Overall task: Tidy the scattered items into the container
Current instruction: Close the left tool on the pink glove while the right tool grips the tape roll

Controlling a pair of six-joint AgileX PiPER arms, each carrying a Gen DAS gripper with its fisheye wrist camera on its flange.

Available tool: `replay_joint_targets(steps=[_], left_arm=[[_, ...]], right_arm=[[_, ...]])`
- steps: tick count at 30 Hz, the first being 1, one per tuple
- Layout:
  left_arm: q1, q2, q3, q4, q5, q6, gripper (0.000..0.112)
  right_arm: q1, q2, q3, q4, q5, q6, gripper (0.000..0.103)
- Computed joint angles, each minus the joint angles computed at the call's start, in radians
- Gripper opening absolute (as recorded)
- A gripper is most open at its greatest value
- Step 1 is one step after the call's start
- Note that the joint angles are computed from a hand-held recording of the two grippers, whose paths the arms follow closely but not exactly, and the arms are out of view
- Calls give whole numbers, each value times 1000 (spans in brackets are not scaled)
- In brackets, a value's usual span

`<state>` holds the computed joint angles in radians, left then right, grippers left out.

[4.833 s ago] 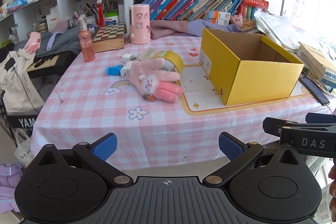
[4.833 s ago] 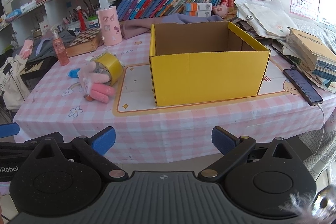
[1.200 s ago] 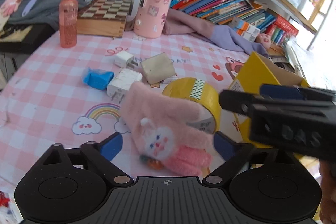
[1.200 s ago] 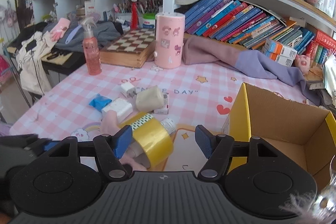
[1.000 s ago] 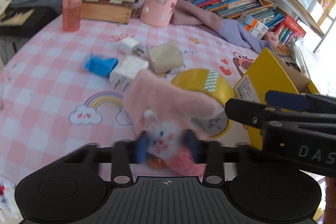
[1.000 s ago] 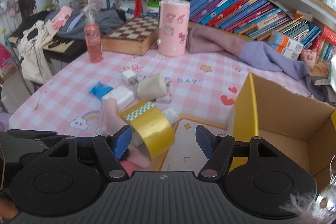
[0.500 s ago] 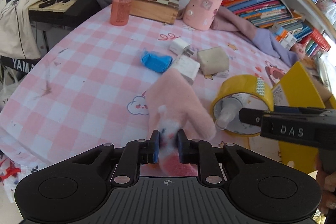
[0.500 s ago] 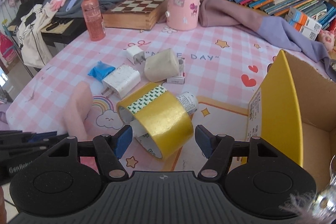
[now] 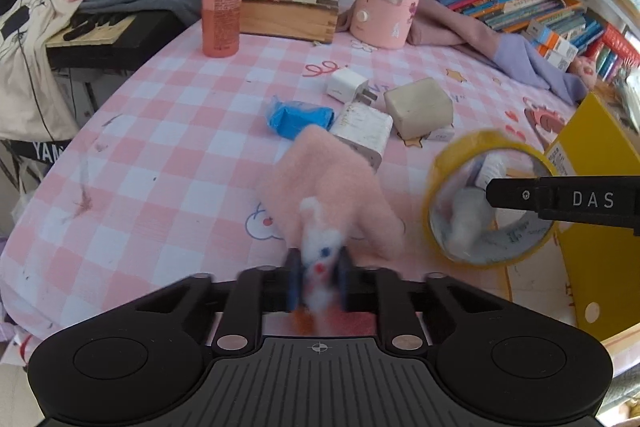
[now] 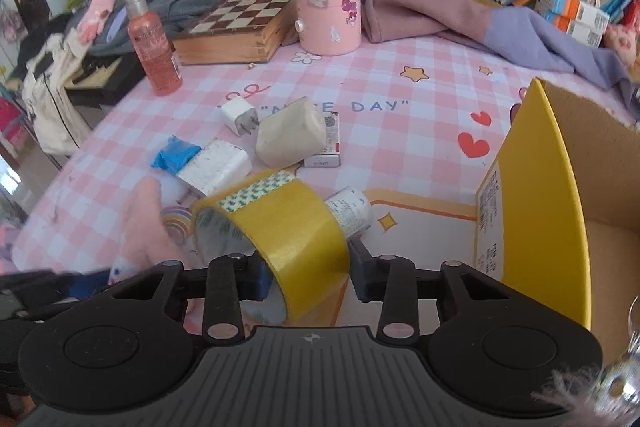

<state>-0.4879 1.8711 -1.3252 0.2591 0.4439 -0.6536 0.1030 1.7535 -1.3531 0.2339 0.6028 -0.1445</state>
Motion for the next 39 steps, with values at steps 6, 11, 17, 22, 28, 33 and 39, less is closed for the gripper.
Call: replay_joint_targets(steps=[6,11,17,22,28,33,39], left_arm=[[32,-88,66,20,-17,-36,12],[51,-131,91,-5,-25,15,12],[58,-173,123,-81,-61,113,12],[62,-200,149,-188,-92,243,12],[60,-275,212,-319,-117,400,12],[62,-371,285,-421,-127,517,12],[72,-461,354,-551,-118,650,12]], right_arm=[[-50,10,-36,185,78,-22,7],[-26,-21,-12,163,40,38,7],[-3,-77,41,95,31,102,6],[10,-136,107,52,24,151,6],[22,-229,191,25,19,203,6],[45,-330,276,-28,11,279,6],[96,-444,364,-130,8,415,6]])
